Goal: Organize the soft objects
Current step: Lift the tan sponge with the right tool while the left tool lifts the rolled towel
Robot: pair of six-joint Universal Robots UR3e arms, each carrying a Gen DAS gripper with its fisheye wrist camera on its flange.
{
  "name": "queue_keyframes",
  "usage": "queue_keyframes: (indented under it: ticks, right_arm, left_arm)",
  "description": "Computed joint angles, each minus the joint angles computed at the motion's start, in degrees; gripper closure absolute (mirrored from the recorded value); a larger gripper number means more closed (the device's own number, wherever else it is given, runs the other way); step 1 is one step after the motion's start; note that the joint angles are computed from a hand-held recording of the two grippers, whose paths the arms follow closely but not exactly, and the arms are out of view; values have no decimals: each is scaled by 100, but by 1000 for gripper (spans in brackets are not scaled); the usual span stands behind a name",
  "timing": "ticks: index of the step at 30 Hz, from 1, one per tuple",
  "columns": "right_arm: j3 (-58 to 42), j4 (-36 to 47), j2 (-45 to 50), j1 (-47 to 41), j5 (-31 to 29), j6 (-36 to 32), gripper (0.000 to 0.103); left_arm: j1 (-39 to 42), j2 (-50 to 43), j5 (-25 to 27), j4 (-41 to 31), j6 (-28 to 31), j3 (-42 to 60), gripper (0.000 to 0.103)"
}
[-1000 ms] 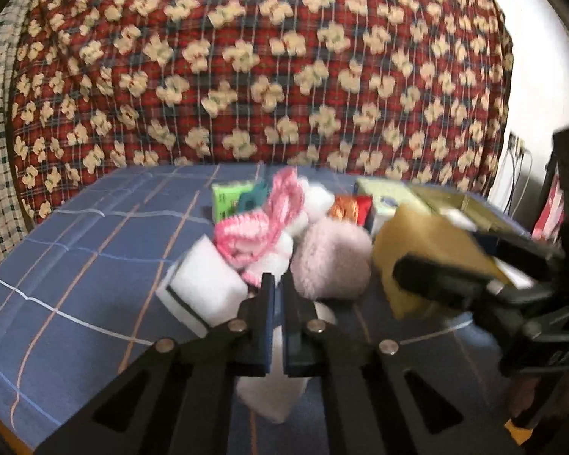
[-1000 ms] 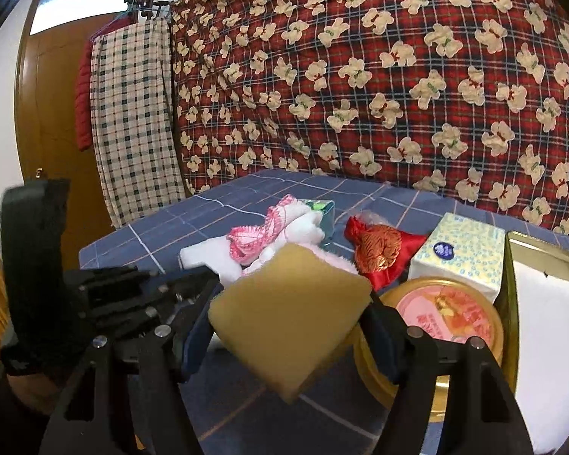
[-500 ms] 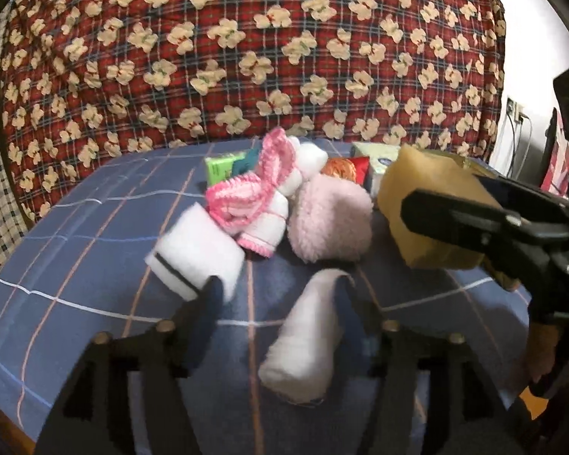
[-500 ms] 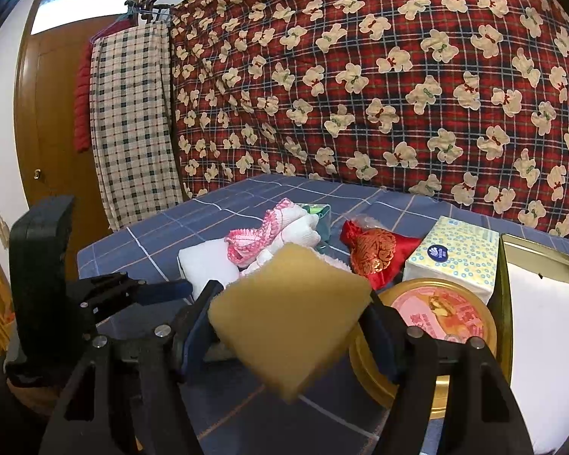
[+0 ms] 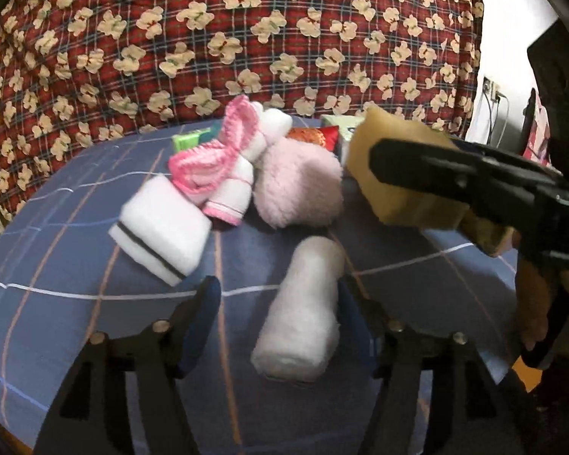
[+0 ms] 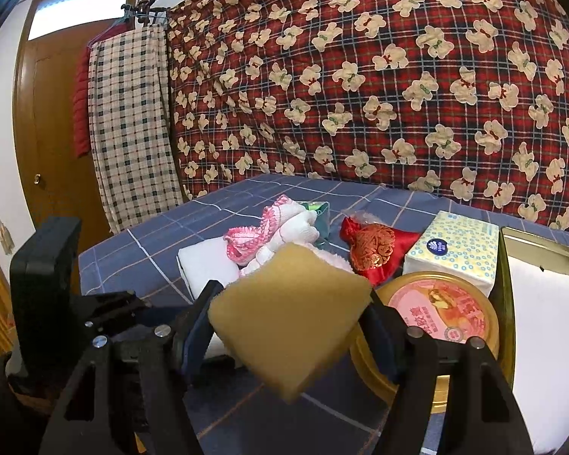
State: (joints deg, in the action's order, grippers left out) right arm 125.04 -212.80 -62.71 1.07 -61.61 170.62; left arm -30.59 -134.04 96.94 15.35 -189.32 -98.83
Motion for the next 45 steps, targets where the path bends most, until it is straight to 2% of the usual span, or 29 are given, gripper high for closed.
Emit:
queue_keyframes:
  ticks: [1,2,4,9,15,18,24,32,42,45]
  right_arm:
    - [-9,12,-1,-3,12,-2,31]
    - [-23,31,-17,-2,21,6,31]
    - [-43,-28,-38,9,-14,18,31]
    - [-96,-180,-45,-18,-143,70,31]
    - [-198,-553,151,-103,-313,282,31]
    - [-290,-695,288,-101,-438,379,31]
    - [-428,-1028,454,-53,-770,480,31]
    - [-879,-821,641,35,-1065,546,31]
    - [-1140,-907,797,134,-1741,734,31]
    - [-1140,-957,800,169,-1970,802,31]
  left_arm:
    - [42,23,-203,-3,45,-16,73]
    - [54,51,-354,-23,94,-28,74]
    - [-182,-23,89,-213,343,194,75]
    - [-213,-47,90,-151,145,230,76]
    - [-139,96,206,563,-214,104,76]
    - [-154,-67,410,768,-288,483,76]
    - [-60,-365,678,530,-410,1243,76]
    - [-69,-620,874,25,-406,2006,76]
    - [-256,-1329,1358,-692,-516,3360,76]
    - [-297,-1408,1413,-694,-558,3495,76]
